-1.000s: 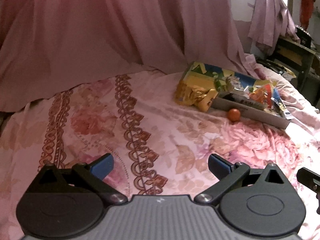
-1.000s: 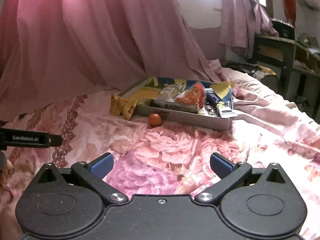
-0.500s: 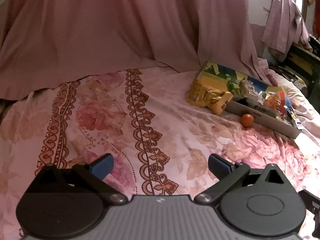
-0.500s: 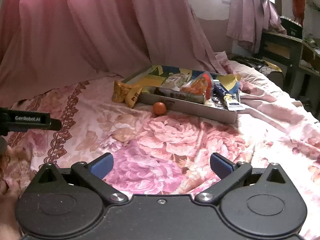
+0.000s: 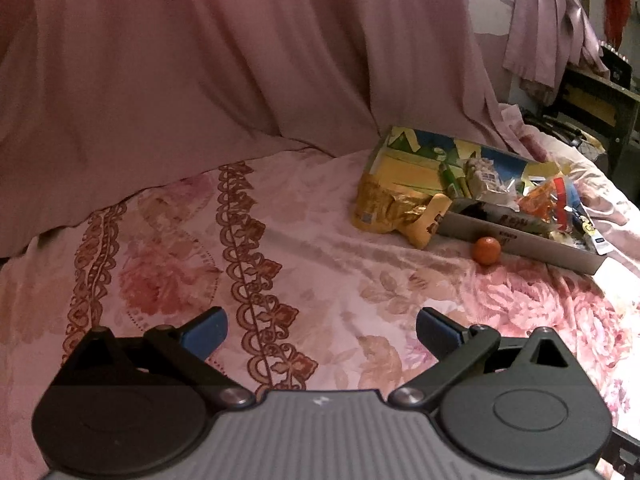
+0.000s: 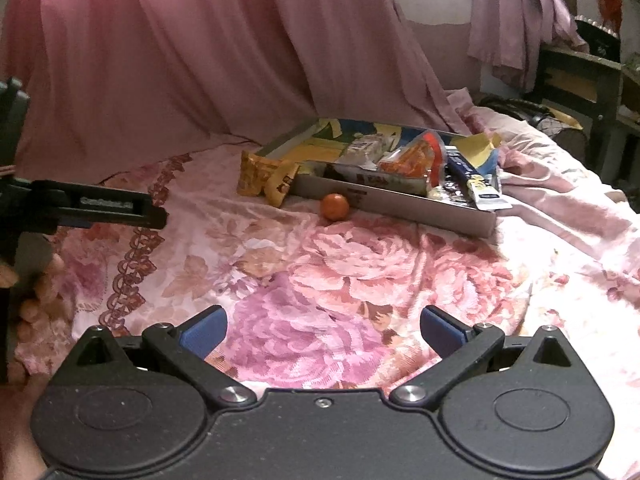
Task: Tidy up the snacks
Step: 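Lift both open grippers back from the tray box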
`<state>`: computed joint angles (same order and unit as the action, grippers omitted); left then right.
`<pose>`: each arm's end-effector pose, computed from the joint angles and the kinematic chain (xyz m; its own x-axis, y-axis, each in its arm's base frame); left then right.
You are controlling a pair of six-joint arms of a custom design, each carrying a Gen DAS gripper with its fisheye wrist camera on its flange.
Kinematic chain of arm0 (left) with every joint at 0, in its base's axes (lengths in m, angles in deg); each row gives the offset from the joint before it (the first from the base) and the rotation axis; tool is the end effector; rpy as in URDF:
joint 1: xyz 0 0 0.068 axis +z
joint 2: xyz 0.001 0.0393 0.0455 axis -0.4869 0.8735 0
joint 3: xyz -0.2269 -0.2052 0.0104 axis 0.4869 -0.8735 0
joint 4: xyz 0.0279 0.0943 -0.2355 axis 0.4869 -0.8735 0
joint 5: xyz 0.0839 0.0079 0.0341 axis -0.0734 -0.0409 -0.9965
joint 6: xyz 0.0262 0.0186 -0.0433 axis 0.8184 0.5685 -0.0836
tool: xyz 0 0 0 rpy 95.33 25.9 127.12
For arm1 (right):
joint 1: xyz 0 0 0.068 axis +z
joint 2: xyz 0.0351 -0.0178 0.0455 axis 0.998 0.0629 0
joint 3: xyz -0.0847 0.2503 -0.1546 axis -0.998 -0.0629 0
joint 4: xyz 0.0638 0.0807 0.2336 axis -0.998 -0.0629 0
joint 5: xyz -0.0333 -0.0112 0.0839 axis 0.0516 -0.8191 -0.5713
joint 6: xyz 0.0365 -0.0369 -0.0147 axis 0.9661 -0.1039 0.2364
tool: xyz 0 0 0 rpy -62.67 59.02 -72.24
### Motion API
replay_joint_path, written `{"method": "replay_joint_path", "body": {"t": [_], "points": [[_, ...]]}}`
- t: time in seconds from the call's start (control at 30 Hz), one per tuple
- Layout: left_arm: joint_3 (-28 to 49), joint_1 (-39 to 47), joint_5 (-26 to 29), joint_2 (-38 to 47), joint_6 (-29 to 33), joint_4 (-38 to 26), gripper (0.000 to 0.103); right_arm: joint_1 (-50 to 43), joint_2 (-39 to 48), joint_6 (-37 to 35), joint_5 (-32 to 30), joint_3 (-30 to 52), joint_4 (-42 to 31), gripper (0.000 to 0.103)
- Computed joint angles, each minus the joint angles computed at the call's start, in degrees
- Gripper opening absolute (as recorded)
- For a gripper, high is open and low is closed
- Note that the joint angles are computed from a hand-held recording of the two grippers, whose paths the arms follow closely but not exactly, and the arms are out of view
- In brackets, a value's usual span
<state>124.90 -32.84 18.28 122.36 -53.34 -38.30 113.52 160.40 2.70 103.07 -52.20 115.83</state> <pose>0.3504 -0.0306 0.0568 -0.5984 0.2117 -0.7727 0.3402 0.9403 -0.0058 0.2088 0.0870 0.0370 -0.5499 0.1852 -0.8145 0.2260 0.9717 0.0683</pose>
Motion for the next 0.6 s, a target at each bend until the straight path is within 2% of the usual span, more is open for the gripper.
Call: {"method": "replay_joint_path", "body": {"t": [0.2,0.4,0.6], "points": [[2.9,-2.2,-2.5,1.0,-0.9,-2.1,0.102,-4.4,-1.3,-7.6,-2.9,1.6,1.6,0.102],[6.3,-4.2,-4.7,2.7,-0.2,-4.1,0.102,-10.8,3.4,-16.6,-6.4,6.3,5.7,0.102],[11.0,-5.6,-5.1,5.3,0.7,-6.9,0.102,-16.2,6.1,-15.4,-11.6,12.6,2.8,0.102]]}}
